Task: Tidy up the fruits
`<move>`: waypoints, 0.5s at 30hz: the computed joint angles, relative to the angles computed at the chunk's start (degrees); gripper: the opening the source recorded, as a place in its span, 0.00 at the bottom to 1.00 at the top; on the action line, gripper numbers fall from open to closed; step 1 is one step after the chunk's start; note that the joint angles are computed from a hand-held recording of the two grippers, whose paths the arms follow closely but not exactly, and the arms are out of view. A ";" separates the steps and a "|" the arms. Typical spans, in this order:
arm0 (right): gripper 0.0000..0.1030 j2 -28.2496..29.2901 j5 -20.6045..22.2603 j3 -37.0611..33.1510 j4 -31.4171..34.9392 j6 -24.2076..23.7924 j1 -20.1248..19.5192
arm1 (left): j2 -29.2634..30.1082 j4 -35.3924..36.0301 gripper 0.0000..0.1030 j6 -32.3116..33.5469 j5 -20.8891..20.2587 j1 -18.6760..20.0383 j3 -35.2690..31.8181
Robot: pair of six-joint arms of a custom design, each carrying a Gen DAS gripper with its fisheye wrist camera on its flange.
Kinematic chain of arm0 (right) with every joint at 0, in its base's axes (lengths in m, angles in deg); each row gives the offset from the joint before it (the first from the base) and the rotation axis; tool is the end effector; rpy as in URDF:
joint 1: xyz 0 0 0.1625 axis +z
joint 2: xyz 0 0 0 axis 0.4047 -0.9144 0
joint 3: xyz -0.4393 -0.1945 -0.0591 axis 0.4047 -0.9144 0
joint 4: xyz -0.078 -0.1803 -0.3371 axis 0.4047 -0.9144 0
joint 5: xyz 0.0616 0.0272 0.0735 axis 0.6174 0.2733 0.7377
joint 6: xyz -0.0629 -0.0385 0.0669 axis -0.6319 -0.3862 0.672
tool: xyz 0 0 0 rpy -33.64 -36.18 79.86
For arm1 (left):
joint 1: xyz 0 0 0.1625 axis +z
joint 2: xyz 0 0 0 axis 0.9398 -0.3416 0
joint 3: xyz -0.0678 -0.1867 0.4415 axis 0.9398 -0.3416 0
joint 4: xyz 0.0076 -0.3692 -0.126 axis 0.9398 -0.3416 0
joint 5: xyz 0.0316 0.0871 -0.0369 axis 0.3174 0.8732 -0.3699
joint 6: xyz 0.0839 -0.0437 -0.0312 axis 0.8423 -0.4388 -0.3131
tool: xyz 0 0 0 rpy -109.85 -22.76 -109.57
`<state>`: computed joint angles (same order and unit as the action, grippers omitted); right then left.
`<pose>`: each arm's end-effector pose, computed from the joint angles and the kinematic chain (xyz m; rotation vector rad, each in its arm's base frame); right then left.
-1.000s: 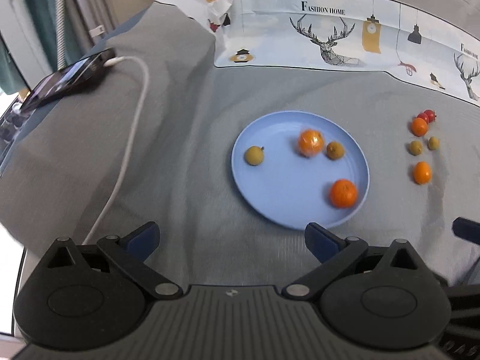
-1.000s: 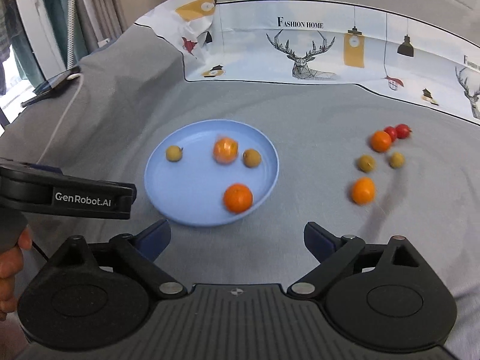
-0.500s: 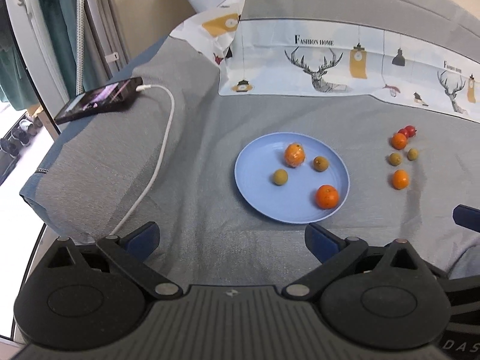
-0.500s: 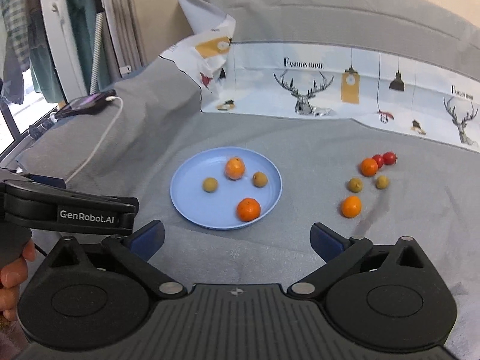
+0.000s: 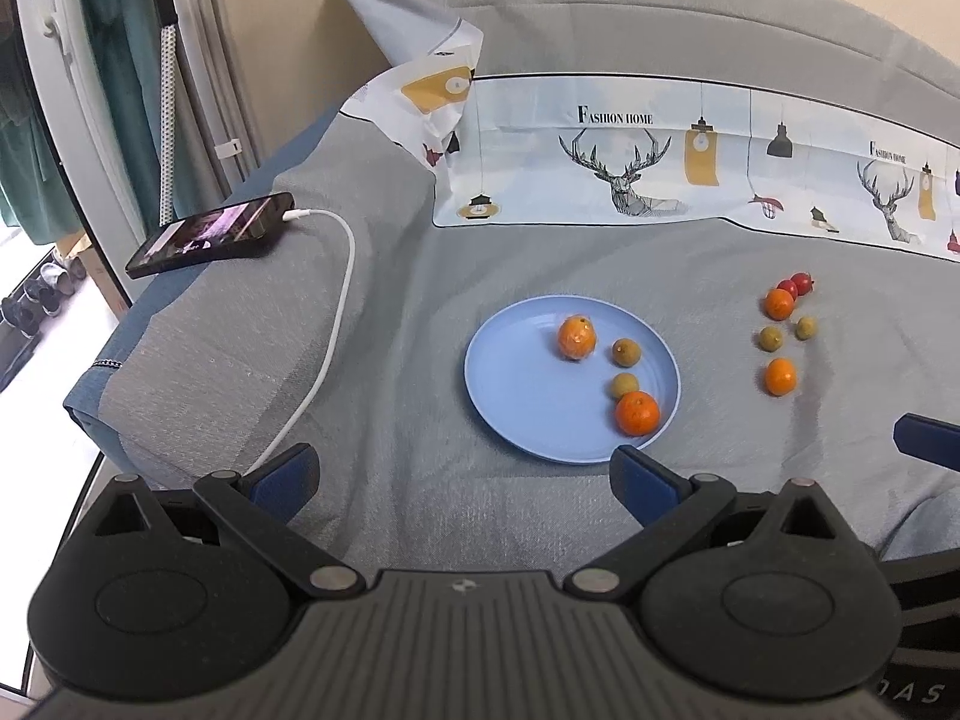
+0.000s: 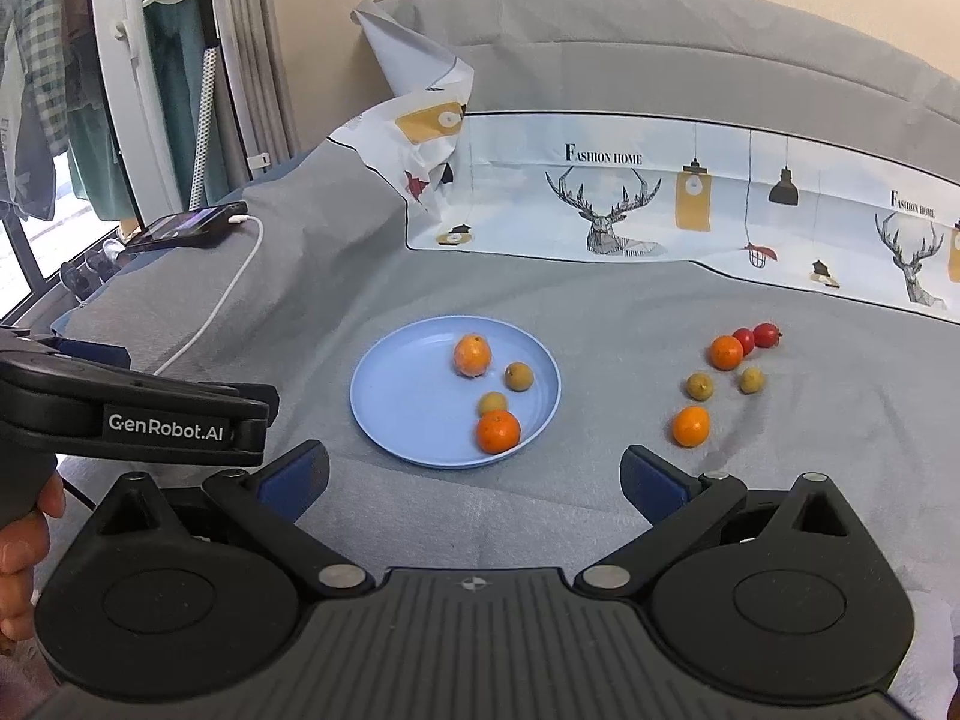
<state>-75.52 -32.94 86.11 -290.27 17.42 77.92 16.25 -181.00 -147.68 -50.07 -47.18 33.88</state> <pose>0.1652 -0.3621 0.2795 0.5817 -2.2857 1.0393 -0.3790 -0.3976 0.0951 0.4521 2.1025 -0.8510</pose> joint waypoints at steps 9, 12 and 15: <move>0.99 0.26 -0.70 -0.08 -0.03 -0.28 0.50 | -0.24 -1.02 1.00 0.53 0.17 0.03 0.37; 0.99 0.22 -0.88 -0.09 0.22 -0.26 0.56 | -0.30 -1.41 1.00 0.55 0.05 0.15 0.56; 0.99 0.15 -1.06 -0.17 0.64 0.00 0.52 | -0.39 -1.51 1.00 0.60 -0.18 0.34 0.58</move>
